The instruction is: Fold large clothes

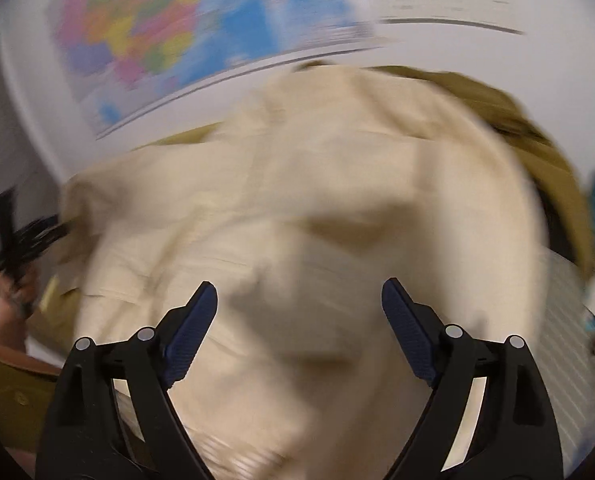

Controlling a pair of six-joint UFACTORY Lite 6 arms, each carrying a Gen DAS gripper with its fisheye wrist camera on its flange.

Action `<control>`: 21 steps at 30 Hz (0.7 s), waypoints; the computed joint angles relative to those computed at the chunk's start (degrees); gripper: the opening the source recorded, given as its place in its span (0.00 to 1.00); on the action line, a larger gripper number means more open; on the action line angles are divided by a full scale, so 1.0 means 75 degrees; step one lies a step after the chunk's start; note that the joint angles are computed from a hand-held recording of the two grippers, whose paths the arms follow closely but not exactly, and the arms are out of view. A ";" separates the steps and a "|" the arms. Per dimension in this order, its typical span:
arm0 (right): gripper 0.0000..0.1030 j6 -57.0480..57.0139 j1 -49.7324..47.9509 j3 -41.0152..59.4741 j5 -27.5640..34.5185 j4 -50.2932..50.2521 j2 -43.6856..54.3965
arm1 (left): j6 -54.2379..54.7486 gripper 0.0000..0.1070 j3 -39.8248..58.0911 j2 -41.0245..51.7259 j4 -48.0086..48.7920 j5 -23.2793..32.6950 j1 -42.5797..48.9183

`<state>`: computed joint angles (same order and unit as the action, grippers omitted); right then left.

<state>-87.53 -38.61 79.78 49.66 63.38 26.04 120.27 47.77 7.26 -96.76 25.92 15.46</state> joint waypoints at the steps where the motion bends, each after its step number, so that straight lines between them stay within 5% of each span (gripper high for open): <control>1: 0.82 0.0017 -0.0191 -0.0058 -0.0268 -0.0116 -0.0035 | 0.0031 0.76 -0.0141 0.0020 -0.0104 0.0069 -0.0123; 6: 0.80 0.0367 -0.0116 -0.0077 -0.2564 -0.1066 0.0110 | 0.0236 0.79 -0.0255 0.0581 -0.0366 0.0232 -0.0477; 8: 0.44 0.0709 0.0050 0.0236 -0.3237 -0.1764 0.0375 | 0.0321 0.79 -0.0315 0.0635 -0.0497 0.0244 -0.0537; 10: 0.10 0.1733 -0.0011 0.1191 -0.3003 -0.2709 0.0929 | 0.0616 0.79 -0.0707 0.0267 -0.0676 0.0470 -0.0420; 13: 0.13 0.2533 -0.0245 0.2194 -0.3204 -0.3103 0.1374 | 0.0588 0.79 -0.1126 -0.0300 -0.0299 0.1230 0.0048; 15: 0.44 0.3690 -0.0280 0.3020 -0.3115 -0.3942 0.1840 | 0.0421 0.80 -0.1297 -0.0424 0.0104 0.1708 0.0182; 16: 0.69 0.4167 -0.0229 0.3122 -0.3550 -0.4741 0.2095 | 0.0511 0.80 -0.1356 -0.0401 0.0063 0.1642 0.0084; 19: 0.67 0.4568 -0.0192 0.3274 -0.3515 -0.5221 0.2424 | 0.0690 0.81 -0.1239 0.0219 -0.0412 0.0780 -0.0735; 21: 0.67 0.3563 -0.0430 0.2460 -0.3249 -0.3942 0.1602 | 0.0400 0.81 -0.0894 0.0888 -0.0437 0.0559 -0.0956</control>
